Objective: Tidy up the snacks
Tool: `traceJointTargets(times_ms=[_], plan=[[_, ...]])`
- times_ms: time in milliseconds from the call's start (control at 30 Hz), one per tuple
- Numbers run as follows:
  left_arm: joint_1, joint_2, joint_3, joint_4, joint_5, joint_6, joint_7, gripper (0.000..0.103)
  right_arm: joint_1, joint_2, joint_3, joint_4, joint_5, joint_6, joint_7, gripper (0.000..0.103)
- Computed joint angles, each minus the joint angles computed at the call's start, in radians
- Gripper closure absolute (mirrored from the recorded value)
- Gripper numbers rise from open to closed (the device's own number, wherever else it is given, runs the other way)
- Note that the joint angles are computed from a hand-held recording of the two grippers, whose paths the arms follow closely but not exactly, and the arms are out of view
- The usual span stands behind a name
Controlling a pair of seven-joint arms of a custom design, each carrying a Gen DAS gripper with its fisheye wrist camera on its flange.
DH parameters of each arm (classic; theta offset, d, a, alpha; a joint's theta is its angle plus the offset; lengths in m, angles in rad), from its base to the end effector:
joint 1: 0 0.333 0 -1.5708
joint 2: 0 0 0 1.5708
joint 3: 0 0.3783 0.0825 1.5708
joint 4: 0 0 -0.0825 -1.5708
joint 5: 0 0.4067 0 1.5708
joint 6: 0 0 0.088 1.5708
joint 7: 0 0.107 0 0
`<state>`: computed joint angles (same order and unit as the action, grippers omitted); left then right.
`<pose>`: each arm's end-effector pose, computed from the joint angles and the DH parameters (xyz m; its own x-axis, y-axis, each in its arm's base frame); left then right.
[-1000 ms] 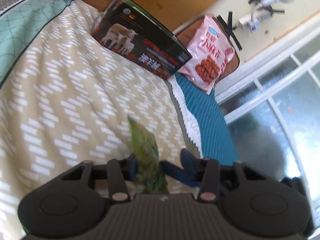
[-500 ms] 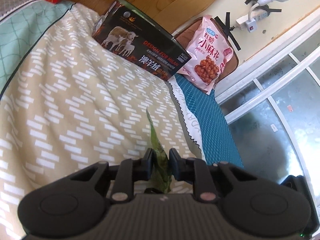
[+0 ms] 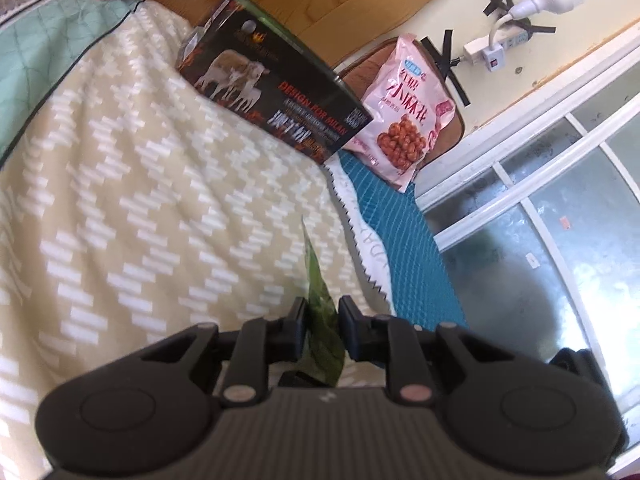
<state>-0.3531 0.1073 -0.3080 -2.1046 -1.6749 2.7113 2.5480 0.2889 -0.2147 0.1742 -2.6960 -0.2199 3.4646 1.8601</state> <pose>0.4998 -0.3385 0.4419 -0.3309 -0.5882 0.7380 -0.8826 -0.0840 -0.4626 0.3905 0.2269 0.4593 0.4527 -0.8890 -0.0685 -0.5292 -0.2061 -0.8231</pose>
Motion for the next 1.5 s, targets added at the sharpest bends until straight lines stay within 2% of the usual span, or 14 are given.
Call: traceJointTargets(times_ms=[133,233,400,533,667,733,800,833,933,1133,1267,1333,1400,1500], plan=[[0.000,0.015,0.001,0.058,0.059,0.014,-0.003,0.085,-0.102,0.018,0.123,0.014,0.146,0.068,-0.122,0.056],[0.004,0.052,-0.001,0.137,0.125,0.030,-0.019,0.085,-0.137,0.053,0.161,0.059,0.250,0.105,-0.241,0.056],[0.014,0.173,-0.021,0.336,0.278,0.066,-0.071,0.084,-0.141,0.148,0.122,0.177,0.337,0.153,-0.386,0.056],[0.003,0.330,-0.020,0.551,0.471,0.078,-0.204,0.084,-0.129,0.247,0.044,0.316,0.322,0.124,-0.422,0.057],[-0.036,0.496,0.023,0.767,0.677,0.027,-0.404,0.084,-0.112,0.344,-0.029,0.446,0.287,0.057,-0.424,0.056],[-0.065,0.554,0.058,0.839,0.773,0.017,-0.504,0.083,-0.128,0.381,-0.042,0.491,0.232,0.018,-0.379,0.055],[-0.103,0.590,0.112,0.880,0.877,0.010,-0.621,0.075,-0.106,0.400,-0.077,0.506,0.223,0.014,-0.371,0.052],[-0.109,0.596,0.122,0.879,0.903,0.017,-0.658,0.074,-0.083,0.395,-0.100,0.496,0.229,0.022,-0.374,0.049],[-0.083,0.578,0.084,0.830,0.920,0.074,-0.674,0.070,-0.025,0.383,-0.159,0.449,0.256,0.096,-0.372,0.044],[-0.054,0.426,0.028,0.607,0.962,0.317,-0.676,0.059,-0.033,0.293,-0.151,0.312,0.193,0.173,-0.202,0.042],[-0.066,0.313,0.032,0.451,1.020,0.408,-0.721,0.058,-0.032,0.225,-0.131,0.209,0.190,0.201,-0.061,0.037],[-0.117,0.254,0.084,0.359,1.066,0.445,-0.777,0.055,-0.021,0.199,-0.112,0.172,0.239,0.202,-0.041,0.036],[-0.251,0.204,0.225,0.273,1.156,0.465,-0.885,0.054,0.000,0.166,-0.070,0.127,0.383,0.209,-0.107,0.035],[-0.468,0.145,0.451,0.149,1.281,0.482,-1.038,0.052,0.018,0.128,-0.028,0.075,0.498,0.219,-0.116,0.034]])
